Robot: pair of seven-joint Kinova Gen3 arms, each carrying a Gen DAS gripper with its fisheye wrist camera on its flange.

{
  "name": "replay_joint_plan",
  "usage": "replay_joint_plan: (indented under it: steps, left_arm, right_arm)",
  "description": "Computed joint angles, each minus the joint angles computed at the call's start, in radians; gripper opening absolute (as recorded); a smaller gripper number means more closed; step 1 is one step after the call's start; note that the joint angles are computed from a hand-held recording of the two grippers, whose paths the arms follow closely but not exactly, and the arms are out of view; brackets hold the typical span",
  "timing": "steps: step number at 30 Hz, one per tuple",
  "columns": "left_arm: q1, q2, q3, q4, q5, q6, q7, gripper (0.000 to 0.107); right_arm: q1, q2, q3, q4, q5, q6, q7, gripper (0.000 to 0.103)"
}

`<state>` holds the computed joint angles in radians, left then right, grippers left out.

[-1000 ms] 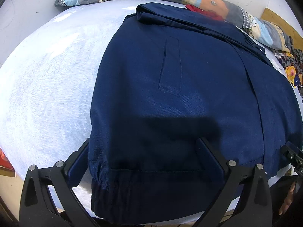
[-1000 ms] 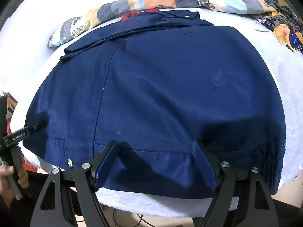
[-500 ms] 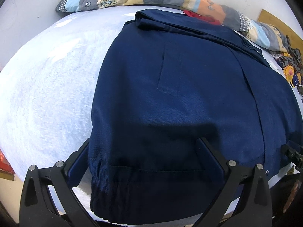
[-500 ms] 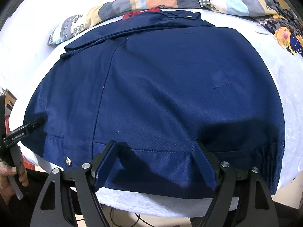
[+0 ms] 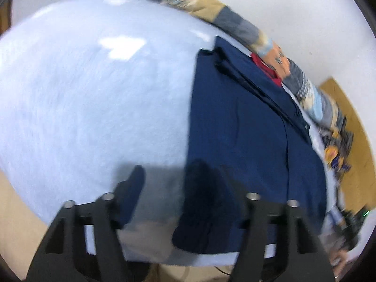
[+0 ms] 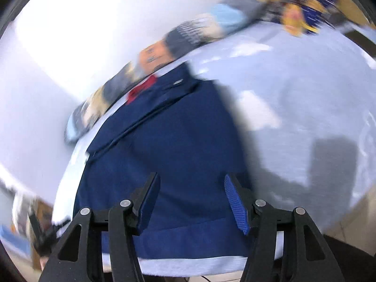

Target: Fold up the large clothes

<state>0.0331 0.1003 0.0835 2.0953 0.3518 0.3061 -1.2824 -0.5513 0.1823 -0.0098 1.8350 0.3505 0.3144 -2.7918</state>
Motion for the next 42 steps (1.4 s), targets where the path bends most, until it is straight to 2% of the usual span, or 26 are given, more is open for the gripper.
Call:
replay_joint_plan:
  steps: [3, 5, 6, 8, 10, 12, 14, 18, 20, 22, 24, 26, 28, 30, 31, 32, 34, 36, 37, 40, 42]
  left_arm:
    - [-0.131, 0.02, 0.111, -0.004, 0.122, 0.049, -0.102, 0.058]
    - [-0.151, 0.026, 0.135, 0.001, 0.202, 0.051, -0.183, 0.058]
    - [-0.134, 0.028, 0.123, -0.007, 0.224, 0.067, -0.224, 0.058]
    - [-0.054, 0.035, 0.052, -0.02, 0.26, 0.085, -0.294, 0.058]
    - [0.039, 0.046, -0.018, -0.035, 0.238, 0.1, -0.304, 0.056]
    - [0.132, 0.06, -0.086, -0.058, 0.169, 0.115, -0.258, 0.052]
    - [0.223, 0.069, -0.173, -0.073, 0.142, 0.125, -0.24, 0.051]
    - [0.376, 0.085, -0.356, -0.081, 0.241, 0.145, -0.313, 0.05]
    - [0.414, 0.093, -0.404, -0.083, 0.264, 0.153, -0.335, 0.052]
    - [0.388, 0.101, -0.395, -0.082, 0.323, 0.172, -0.391, 0.068]
    - [0.38, 0.105, -0.389, -0.087, 0.344, 0.178, -0.417, 0.075]
    - [0.417, 0.113, -0.419, -0.101, 0.316, 0.185, -0.401, 0.076]
    - [0.429, 0.114, -0.42, -0.105, 0.293, 0.179, -0.383, 0.076]
    - [0.429, 0.112, -0.411, -0.105, 0.269, 0.171, -0.362, 0.076]
    - [0.443, 0.112, -0.414, -0.109, 0.235, 0.165, -0.333, 0.074]
    - [0.476, 0.112, -0.434, -0.111, 0.194, 0.153, -0.304, 0.068]
    - [0.551, 0.125, -0.497, -0.123, 0.113, 0.146, -0.256, 0.031]
    - [0.559, 0.115, -0.491, -0.119, 0.067, 0.132, -0.217, 0.026]
    - [0.567, 0.112, -0.49, -0.116, 0.045, 0.121, -0.199, 0.026]
    - [0.548, 0.109, -0.463, -0.12, 0.006, 0.118, -0.174, 0.026]
    - [0.562, 0.122, -0.473, -0.135, -0.032, 0.134, -0.143, 0.027]
  right_arm:
    - [0.093, -0.004, -0.062, 0.02, -0.103, 0.017, 0.042, 0.059]
    - [0.16, -0.002, -0.116, 0.036, -0.184, -0.007, 0.103, 0.058]
    - [0.181, -0.002, -0.132, 0.041, -0.223, -0.012, 0.135, 0.058]
    - [0.205, -0.002, -0.145, 0.047, -0.271, -0.01, 0.175, 0.058]
    - [0.222, -0.002, -0.149, 0.057, -0.343, -0.024, 0.23, 0.058]
    - [0.301, 0.0, -0.216, 0.082, -0.425, -0.052, 0.291, 0.061]
    - [0.377, 0.012, -0.288, 0.097, -0.506, -0.068, 0.345, 0.061]
    - [0.457, 0.047, -0.367, 0.089, -0.646, -0.057, 0.493, 0.056]
    - [0.426, 0.067, -0.353, 0.058, -0.644, -0.029, 0.522, 0.046]
    - [0.339, 0.079, -0.277, 0.014, -0.578, 0.029, 0.5, 0.041]
    - [0.246, 0.09, -0.2, -0.033, -0.499, 0.092, 0.468, 0.021]
    - [0.201, 0.094, -0.167, -0.05, -0.469, 0.106, 0.467, 0.019]
    - [0.203, 0.081, -0.19, -0.036, -0.429, 0.07, 0.474, 0.015]
    - [0.251, 0.056, -0.255, -0.001, -0.425, -0.011, 0.497, 0.013]
    - [0.256, 0.041, -0.262, 0.016, -0.442, -0.052, 0.522, 0.013]
    - [0.264, 0.025, -0.271, 0.034, -0.449, -0.093, 0.532, 0.013]
    - [0.288, 0.012, -0.296, 0.063, -0.446, -0.158, 0.528, 0.013]
    - [0.322, 0.02, -0.328, 0.065, -0.478, -0.167, 0.543, 0.013]
    - [0.313, 0.021, -0.317, 0.065, -0.499, -0.165, 0.557, 0.013]
    - [0.248, 0.027, -0.246, 0.049, -0.484, -0.142, 0.543, 0.013]
    - [0.165, 0.027, -0.154, 0.034, -0.503, -0.113, 0.555, 0.013]
